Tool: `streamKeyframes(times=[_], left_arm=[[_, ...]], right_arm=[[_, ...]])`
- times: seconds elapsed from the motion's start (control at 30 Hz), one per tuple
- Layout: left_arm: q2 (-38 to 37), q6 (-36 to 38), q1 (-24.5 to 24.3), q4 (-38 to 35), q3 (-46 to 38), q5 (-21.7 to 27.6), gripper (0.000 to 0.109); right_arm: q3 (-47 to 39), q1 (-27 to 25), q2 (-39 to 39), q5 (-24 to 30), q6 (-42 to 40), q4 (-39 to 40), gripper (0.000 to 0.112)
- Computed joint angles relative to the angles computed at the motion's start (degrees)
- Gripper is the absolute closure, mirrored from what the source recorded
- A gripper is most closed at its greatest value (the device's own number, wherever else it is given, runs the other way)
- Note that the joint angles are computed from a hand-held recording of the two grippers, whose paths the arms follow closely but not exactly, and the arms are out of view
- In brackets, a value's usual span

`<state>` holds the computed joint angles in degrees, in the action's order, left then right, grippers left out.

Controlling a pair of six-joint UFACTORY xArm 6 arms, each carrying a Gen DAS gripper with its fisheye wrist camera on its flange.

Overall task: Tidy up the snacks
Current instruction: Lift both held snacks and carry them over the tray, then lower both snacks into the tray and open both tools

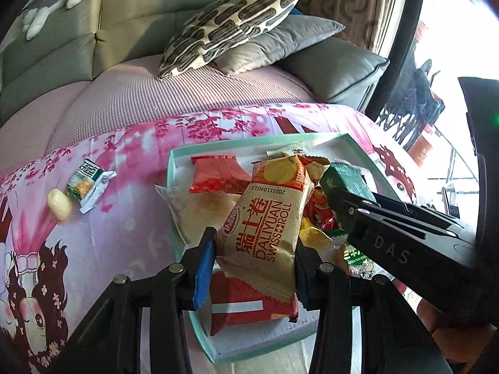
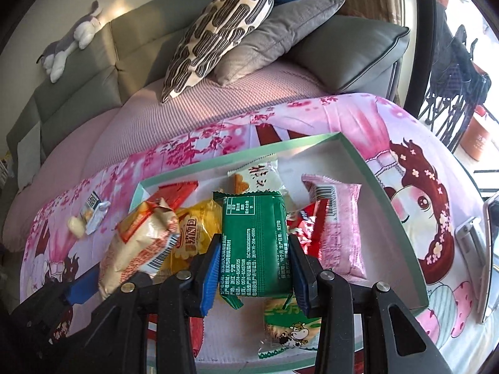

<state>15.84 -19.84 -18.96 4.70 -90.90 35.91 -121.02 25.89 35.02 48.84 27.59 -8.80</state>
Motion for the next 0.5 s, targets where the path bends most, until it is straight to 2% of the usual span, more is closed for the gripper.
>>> streamKeyframes(times=[0.37,0.5], left_arm=[[1.0,0.2,-0.7,-0.2,-1.4,2.5,0.06],[1.3,-0.5,-0.8,0.8,-2.0,3.9,0.056]], right_arm=[[0.5,0.0,-0.1,0.6,0.0,0.2,0.069],[0.6,0.0,-0.2,1.4,0.0,0.1,0.06]])
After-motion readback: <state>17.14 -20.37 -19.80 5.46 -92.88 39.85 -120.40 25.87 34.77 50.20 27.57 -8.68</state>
